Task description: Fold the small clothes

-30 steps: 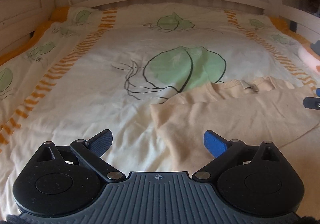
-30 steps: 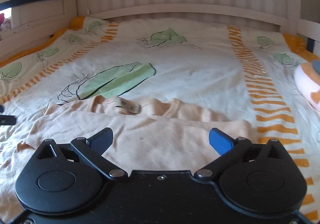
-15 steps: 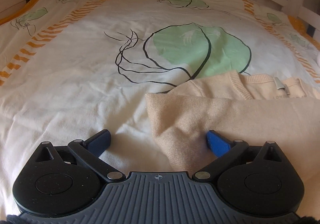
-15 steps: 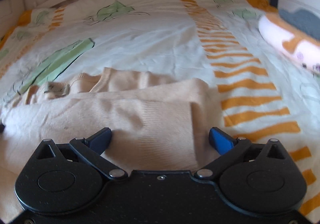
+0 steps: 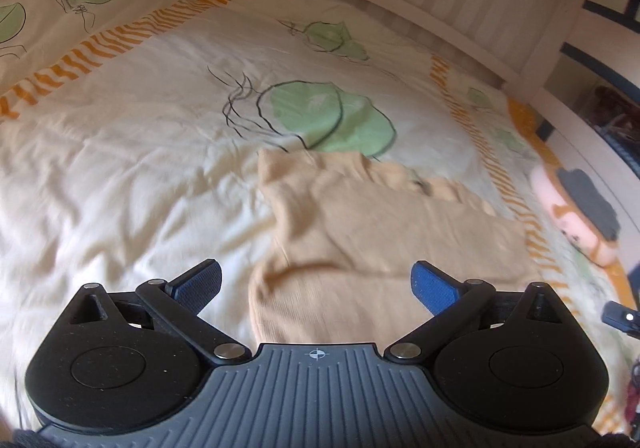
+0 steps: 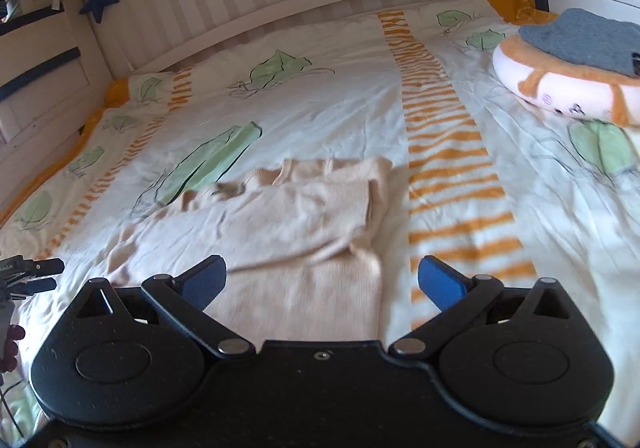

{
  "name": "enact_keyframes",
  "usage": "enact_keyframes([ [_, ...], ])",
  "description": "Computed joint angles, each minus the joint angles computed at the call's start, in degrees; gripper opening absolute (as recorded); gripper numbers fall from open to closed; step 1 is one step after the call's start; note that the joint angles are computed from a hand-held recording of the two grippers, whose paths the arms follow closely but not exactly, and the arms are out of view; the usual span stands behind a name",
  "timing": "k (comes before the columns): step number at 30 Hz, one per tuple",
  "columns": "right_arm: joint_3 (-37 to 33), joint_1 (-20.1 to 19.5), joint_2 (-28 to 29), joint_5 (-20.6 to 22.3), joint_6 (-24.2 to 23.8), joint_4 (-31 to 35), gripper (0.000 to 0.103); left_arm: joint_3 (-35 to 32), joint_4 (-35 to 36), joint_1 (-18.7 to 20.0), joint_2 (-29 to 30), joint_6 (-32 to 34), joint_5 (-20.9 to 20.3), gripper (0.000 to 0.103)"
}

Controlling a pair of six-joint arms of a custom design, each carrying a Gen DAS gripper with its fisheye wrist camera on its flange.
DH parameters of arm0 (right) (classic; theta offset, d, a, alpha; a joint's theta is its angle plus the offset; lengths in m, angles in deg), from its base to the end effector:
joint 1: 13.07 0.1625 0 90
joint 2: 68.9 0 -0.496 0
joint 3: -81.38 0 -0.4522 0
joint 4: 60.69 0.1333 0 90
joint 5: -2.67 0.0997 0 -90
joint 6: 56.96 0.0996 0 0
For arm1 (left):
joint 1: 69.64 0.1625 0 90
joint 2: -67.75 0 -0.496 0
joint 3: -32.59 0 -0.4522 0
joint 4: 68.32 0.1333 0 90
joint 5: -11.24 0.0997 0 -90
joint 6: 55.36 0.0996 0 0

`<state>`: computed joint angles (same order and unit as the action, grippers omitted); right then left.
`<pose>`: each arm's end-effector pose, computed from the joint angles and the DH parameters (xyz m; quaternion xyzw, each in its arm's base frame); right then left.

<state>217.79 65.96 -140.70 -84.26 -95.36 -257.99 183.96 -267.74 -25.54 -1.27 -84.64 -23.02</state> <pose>0.0429 -0.5070 0.2197 0.2302 -0.9022 0.3410 0.1293 -0.1028 -0.3999 0.1729 0.0160 0.8662 -0.4412 0.2339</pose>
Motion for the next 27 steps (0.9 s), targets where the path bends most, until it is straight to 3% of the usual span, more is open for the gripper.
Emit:
enact_keyframes([
  [7,7.84,-3.14,-9.92,-1.63,-0.23,8.42,0.103,7.93,19.24,-12.39,-6.08,-22.76,0.97,0.102],
  [13,11.66,-5.48,-14.33,-4.04,2.15,12.24,0.103,10.52,38.66,-19.23,-11.00,-40.85,-1.60,0.102],
  [15,12.15,-5.29,-14.71,-4.53,2.27,12.66,0.103,11.29,40.57,-20.59,-10.82,-44.55,-2.52,0.102],
  [20,13.15,-4.68,-14.41,-6.17,1.11,13.54,0.103,11.06,45.40,-21.92,-9.73,-46.66,-3.47,0.102],
  [27,13.57,-6.25,-14.40,-4.53,2.53,16.97,0.103,10.83,40.33,-19.57,-6.14,-42.50,-6.36,0.102],
])
